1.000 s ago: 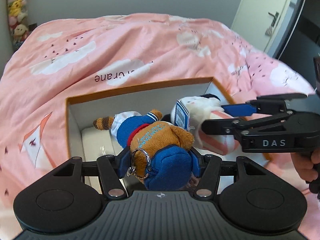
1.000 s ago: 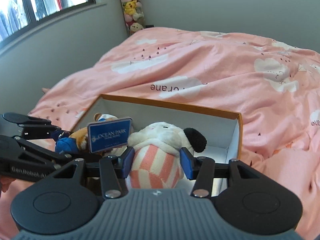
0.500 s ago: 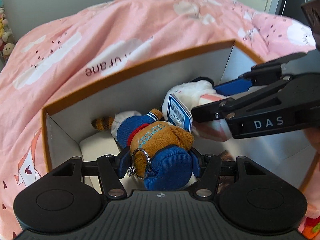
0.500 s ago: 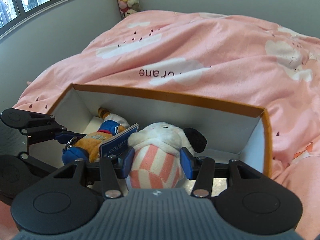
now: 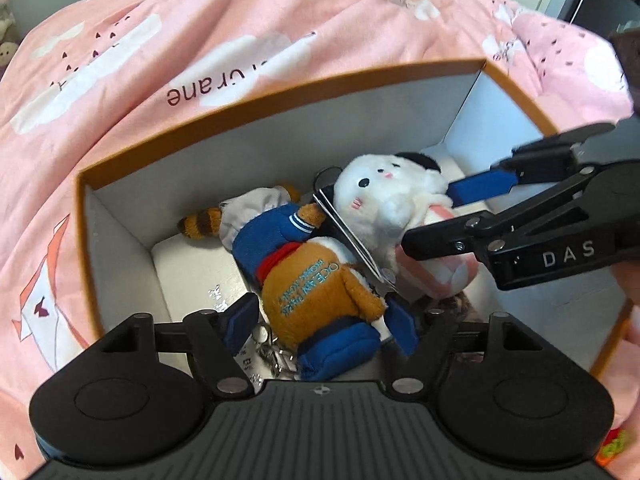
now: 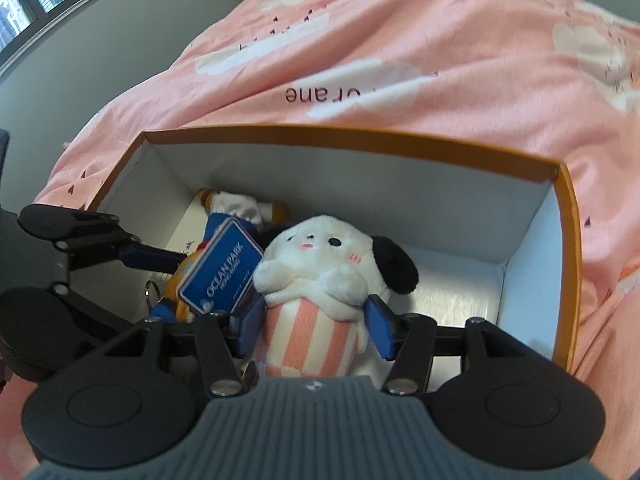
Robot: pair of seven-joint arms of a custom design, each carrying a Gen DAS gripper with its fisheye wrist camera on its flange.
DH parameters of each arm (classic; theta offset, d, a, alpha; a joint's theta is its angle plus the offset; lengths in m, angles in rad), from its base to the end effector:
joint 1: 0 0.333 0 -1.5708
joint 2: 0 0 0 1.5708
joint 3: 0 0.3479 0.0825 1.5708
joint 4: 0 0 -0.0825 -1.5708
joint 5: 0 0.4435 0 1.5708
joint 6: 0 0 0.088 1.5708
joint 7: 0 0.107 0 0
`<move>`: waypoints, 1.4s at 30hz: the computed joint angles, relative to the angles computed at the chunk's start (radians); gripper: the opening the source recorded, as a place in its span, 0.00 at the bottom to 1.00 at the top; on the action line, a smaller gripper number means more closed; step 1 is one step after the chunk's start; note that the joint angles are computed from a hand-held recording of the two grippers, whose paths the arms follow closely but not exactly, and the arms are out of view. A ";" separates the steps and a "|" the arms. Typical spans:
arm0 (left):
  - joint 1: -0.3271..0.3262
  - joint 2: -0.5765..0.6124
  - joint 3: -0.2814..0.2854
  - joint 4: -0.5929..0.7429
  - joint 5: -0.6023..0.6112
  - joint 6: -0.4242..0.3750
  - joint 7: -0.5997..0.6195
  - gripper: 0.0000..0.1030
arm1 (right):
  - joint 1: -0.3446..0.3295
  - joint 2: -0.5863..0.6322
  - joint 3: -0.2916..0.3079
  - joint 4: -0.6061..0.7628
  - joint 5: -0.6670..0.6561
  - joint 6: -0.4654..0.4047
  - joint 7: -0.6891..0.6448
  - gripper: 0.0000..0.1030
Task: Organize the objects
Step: 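Lift both plush keychains and carry them over the orange box, then lower both plushes into the box and open both tools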
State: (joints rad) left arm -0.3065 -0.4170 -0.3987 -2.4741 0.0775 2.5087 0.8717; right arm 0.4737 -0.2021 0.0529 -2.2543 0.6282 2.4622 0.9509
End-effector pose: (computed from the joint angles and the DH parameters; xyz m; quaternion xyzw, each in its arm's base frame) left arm 0.3725 -0.3275 0.4759 -0.6662 0.7087 -0.1952 0.1258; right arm 0.4888 0.2846 0.4947 -0.8703 0.3872 0.0136 0.3040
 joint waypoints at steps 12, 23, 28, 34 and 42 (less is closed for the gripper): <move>0.019 -0.013 -0.022 -0.006 -0.018 0.050 -0.041 0.47 | -0.025 -0.005 -0.011 0.010 0.075 -0.074 0.039 0.39; 0.017 0.025 -0.034 0.034 0.060 -0.027 -0.055 0.50 | -0.004 0.009 0.016 0.005 -0.010 -0.025 0.017 0.39; 0.015 0.003 -0.038 0.018 0.099 -0.006 -0.113 0.56 | -0.002 0.000 0.014 0.006 -0.029 -0.031 0.026 0.42; 0.025 -0.115 -0.081 -0.045 0.130 0.065 -0.189 0.61 | 0.019 -0.100 0.010 -0.081 -0.071 0.073 0.020 0.48; 0.031 -0.266 -0.210 -0.084 0.153 0.160 -0.330 0.67 | 0.080 -0.391 -0.061 -0.294 -0.115 0.184 0.050 0.47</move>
